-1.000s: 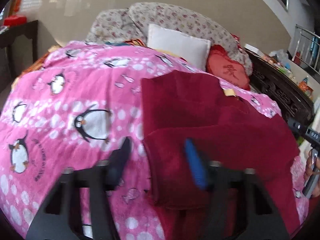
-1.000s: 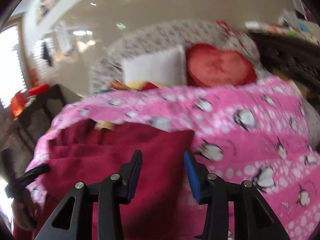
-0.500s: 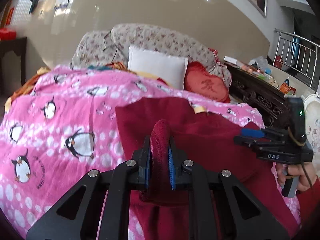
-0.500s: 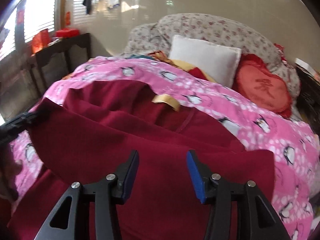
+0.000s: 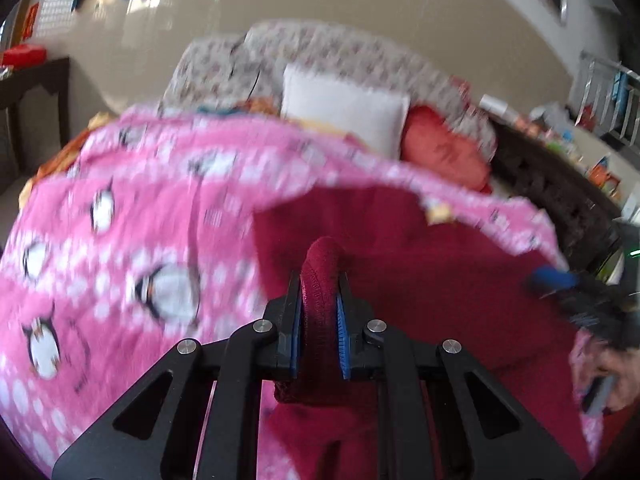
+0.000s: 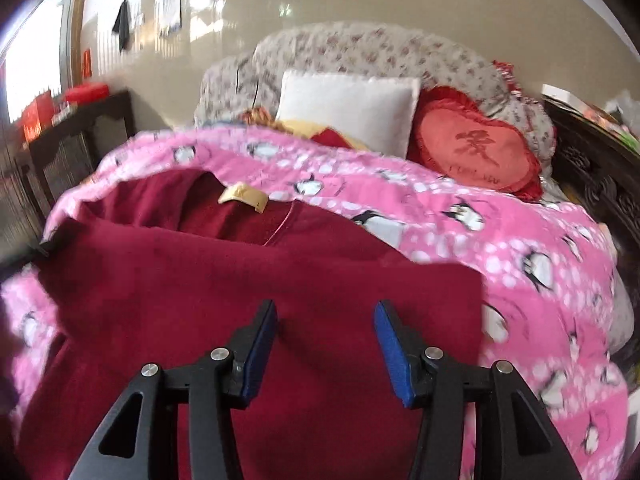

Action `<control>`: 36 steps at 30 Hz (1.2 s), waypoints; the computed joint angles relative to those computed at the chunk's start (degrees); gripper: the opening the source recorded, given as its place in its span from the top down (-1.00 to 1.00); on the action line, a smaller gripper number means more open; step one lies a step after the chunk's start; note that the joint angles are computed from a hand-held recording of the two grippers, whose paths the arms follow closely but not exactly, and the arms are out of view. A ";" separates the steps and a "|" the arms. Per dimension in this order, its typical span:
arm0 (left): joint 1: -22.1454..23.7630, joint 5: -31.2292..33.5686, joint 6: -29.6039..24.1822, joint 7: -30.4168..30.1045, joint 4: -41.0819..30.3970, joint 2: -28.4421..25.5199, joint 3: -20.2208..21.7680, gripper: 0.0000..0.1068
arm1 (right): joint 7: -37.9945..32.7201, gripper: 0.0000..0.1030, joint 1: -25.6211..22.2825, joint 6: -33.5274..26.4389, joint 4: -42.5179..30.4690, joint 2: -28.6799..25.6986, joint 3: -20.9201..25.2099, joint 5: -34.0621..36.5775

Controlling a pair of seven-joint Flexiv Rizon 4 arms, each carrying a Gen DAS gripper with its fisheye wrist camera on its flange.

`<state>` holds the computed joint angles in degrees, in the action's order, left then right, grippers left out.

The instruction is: Fold small clothes

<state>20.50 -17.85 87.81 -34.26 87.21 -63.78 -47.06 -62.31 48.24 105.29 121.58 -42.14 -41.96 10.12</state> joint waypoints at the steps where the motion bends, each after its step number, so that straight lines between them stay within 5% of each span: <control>1: -0.26 -0.28 -0.66 -0.42 -0.08 0.13 0.69 0.75 | -0.17 0.05 0.69 2.45 2.14 0.98 0.05 1.06; 3: -0.10 -0.72 -0.84 -0.47 0.07 0.06 0.57 0.75 | -1.42 0.05 1.95 5.27 6.10 3.22 0.75 3.61; 6: -1.35 -0.19 1.30 -0.70 0.01 0.05 1.74 0.75 | -1.25 0.05 6.98 -0.67 8.60 1.29 -3.71 5.28; 9: -3.04 2.15 4.76 -1.00 0.05 -0.24 3.48 0.74 | -0.66 0.05 8.41 0.49 9.46 -2.64 -5.19 4.35; 11: -3.44 4.82 8.77 -1.68 1.09 -0.06 4.28 0.70 | -0.22 0.05 11.09 -1.77 10.52 -0.62 -7.89 4.30; 14: -2.81 6.67 8.63 -4.29 2.85 1.89 5.23 0.46 | -0.08 0.05 12.20 3.91 12.70 2.94 -8.32 6.20; 16: -0.78 8.42 9.01 -5.62 4.62 2.17 3.28 0.03 | -1.12 0.05 12.99 3.45 12.26 4.08 -9.42 6.73; 18: 0.66 10.45 10.19 -6.79 5.88 2.08 1.79 -0.14 | -1.39 0.05 11.67 3.00 10.79 4.67 -8.65 6.54; 22: 0.19 14.11 13.56 -9.34 5.42 1.40 2.18 -0.15 | -0.25 0.05 7.16 1.86 6.44 3.88 -5.61 5.88; 31: -10.34 8.87 4.56 -14.25 -4.23 1.89 15.07 -0.15 | 6.21 0.05 -1.93 -3.22 -1.19 -2.36 -1.53 0.16; 34: -10.20 6.19 1.75 -13.52 -5.25 1.41 14.67 -0.15 | 5.94 0.05 -5.97 -1.70 -1.68 -0.62 2.50 0.02; 36: -10.02 5.05 1.75 -12.78 -4.95 1.41 14.45 -0.15 | 6.65 0.05 -3.62 -1.81 0.21 0.26 0.26 -0.91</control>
<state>10.48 -12.80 89.56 -47.04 82.26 -62.37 -32.61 -55.65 44.62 103.48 121.80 -41.88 -41.70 9.21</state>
